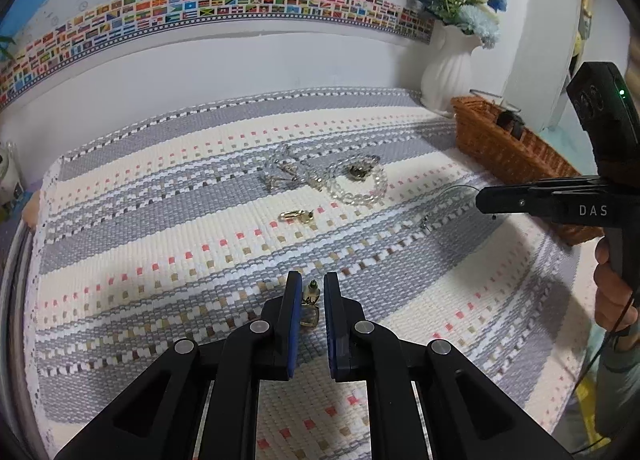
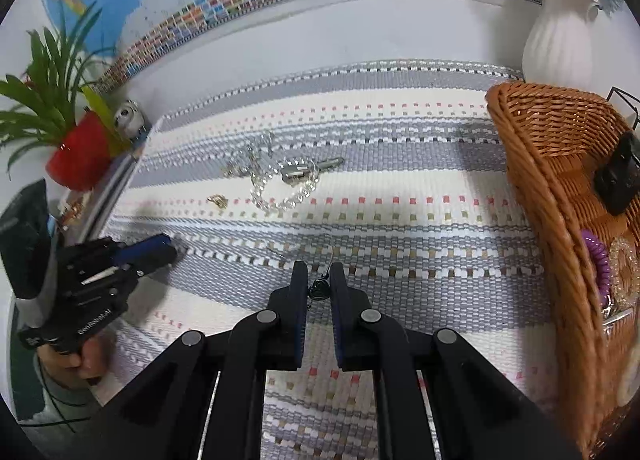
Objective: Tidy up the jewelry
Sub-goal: 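Carry the charm and chain to the basket and open both tools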
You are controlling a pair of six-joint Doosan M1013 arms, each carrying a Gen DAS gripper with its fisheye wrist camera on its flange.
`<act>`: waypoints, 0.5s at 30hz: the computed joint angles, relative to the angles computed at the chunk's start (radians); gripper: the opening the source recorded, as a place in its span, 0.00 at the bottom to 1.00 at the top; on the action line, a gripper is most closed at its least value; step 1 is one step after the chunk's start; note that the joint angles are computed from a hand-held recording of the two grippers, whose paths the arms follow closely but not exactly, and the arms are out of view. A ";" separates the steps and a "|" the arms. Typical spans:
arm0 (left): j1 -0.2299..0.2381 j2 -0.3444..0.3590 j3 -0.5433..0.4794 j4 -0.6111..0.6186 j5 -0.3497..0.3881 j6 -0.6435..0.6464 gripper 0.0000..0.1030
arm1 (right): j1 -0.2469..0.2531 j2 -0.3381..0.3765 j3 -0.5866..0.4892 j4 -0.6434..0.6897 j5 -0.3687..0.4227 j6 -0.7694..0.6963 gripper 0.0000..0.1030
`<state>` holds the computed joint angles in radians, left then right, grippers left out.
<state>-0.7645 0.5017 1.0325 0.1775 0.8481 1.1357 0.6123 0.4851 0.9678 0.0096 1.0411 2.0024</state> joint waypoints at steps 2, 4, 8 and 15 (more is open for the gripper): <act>0.005 -0.007 0.009 -0.036 -0.023 0.014 0.10 | -0.003 -0.007 0.004 0.013 -0.009 0.001 0.12; 0.005 -0.011 0.008 -0.052 -0.031 0.017 0.10 | -0.008 -0.015 0.008 0.040 -0.019 -0.003 0.12; 0.004 -0.023 0.003 -0.081 -0.051 0.040 0.10 | -0.017 -0.036 0.021 0.072 -0.047 -0.010 0.12; -0.002 -0.018 -0.062 -0.166 -0.052 0.127 0.10 | -0.017 -0.094 0.062 0.032 -0.102 0.008 0.12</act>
<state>-0.7663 0.4836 0.9704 0.0120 0.7963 1.2623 0.5957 0.3912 1.0298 0.0416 0.9394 2.0102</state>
